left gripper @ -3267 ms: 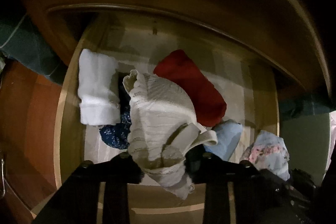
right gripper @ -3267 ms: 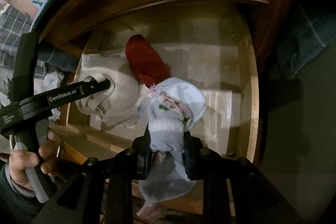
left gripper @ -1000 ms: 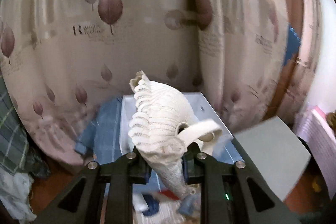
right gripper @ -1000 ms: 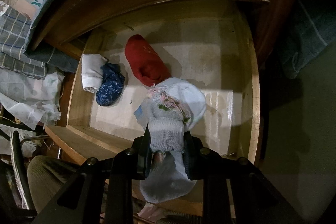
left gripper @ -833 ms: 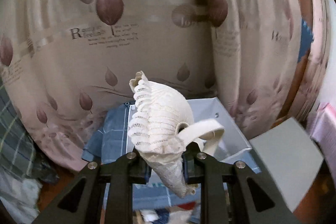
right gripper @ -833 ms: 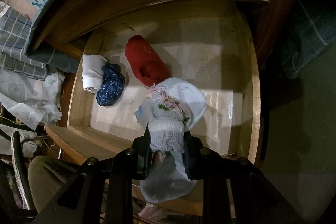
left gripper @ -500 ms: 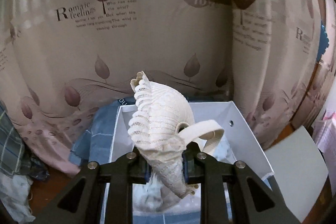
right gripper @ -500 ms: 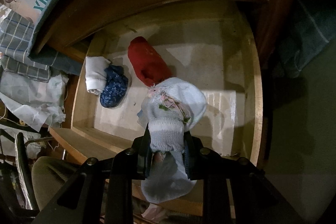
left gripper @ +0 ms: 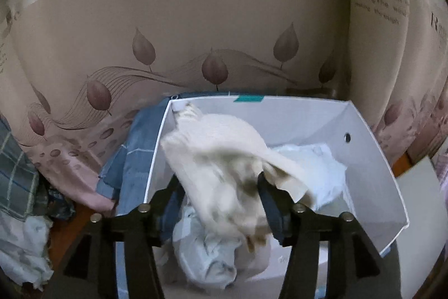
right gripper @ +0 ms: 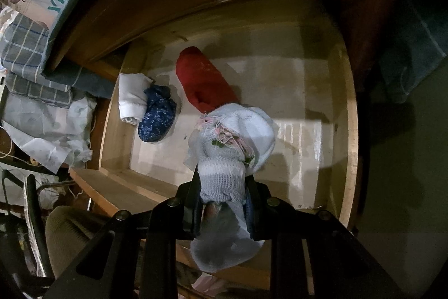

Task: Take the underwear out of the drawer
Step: 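Open the left tool to release the bra into the white box, then return the left tool to the open drawer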

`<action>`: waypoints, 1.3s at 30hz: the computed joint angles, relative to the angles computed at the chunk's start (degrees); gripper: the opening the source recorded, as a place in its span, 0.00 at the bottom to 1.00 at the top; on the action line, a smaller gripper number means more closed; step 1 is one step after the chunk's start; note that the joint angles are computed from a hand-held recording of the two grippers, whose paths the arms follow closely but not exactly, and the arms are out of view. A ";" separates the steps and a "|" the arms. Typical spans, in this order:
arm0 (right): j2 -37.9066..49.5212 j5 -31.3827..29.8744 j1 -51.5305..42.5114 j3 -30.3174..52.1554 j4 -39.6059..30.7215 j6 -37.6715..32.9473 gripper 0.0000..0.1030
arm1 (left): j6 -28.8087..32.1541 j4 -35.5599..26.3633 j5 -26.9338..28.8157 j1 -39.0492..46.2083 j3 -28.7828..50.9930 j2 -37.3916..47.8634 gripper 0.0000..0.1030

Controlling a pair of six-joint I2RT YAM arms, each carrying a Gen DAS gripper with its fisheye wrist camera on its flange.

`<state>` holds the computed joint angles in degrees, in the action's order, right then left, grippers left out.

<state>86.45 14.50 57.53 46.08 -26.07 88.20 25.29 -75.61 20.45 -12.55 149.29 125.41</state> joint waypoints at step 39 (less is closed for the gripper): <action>2.09 -0.67 -0.63 2.07 -2.48 -0.32 0.22 | 15.64 10.28 12.64 19.48 -46.54 -25.72 0.55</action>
<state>88.53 13.83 56.90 48.15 -28.54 87.88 40.92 -65.32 33.10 6.93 102.75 99.69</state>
